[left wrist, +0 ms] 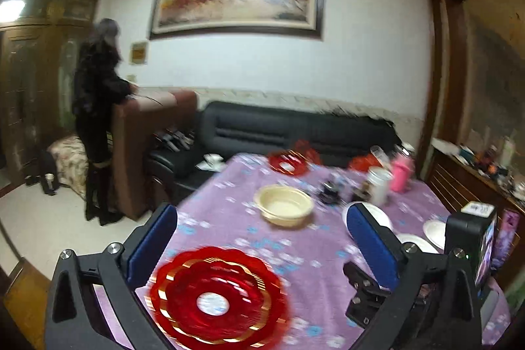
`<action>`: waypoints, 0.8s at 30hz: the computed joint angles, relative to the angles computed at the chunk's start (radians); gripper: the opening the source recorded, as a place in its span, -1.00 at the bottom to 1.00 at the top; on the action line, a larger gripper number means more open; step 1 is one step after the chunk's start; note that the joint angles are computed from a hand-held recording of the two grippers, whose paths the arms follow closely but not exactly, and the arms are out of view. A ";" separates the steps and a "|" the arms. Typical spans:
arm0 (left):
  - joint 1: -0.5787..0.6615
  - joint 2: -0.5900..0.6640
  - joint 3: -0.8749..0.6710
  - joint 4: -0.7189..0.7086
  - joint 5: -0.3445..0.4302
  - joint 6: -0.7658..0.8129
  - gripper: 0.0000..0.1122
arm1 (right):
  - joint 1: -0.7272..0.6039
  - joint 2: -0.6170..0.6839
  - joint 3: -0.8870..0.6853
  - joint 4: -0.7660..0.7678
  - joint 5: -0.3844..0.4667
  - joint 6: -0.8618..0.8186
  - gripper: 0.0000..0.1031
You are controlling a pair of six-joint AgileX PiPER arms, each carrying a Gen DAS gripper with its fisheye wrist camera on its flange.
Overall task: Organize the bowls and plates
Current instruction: 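Move both grippers to the white paper plate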
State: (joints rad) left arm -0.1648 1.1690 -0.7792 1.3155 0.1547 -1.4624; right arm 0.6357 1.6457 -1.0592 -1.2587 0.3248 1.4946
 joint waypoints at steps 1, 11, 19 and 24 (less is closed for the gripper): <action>-0.018 0.031 -0.025 -0.100 -0.006 0.098 0.84 | -0.018 -0.012 0.011 0.001 -0.009 -0.010 0.43; -0.108 0.312 -0.293 -1.100 0.078 1.083 0.84 | -0.391 -0.093 0.005 0.540 -0.084 -0.651 0.44; -0.048 0.721 -0.733 -1.662 0.319 1.555 0.84 | -0.639 0.151 -0.285 1.303 0.025 -1.371 0.44; -0.051 1.029 -1.184 -1.681 0.575 1.530 0.83 | -0.693 0.380 -0.598 1.481 0.224 -1.506 0.44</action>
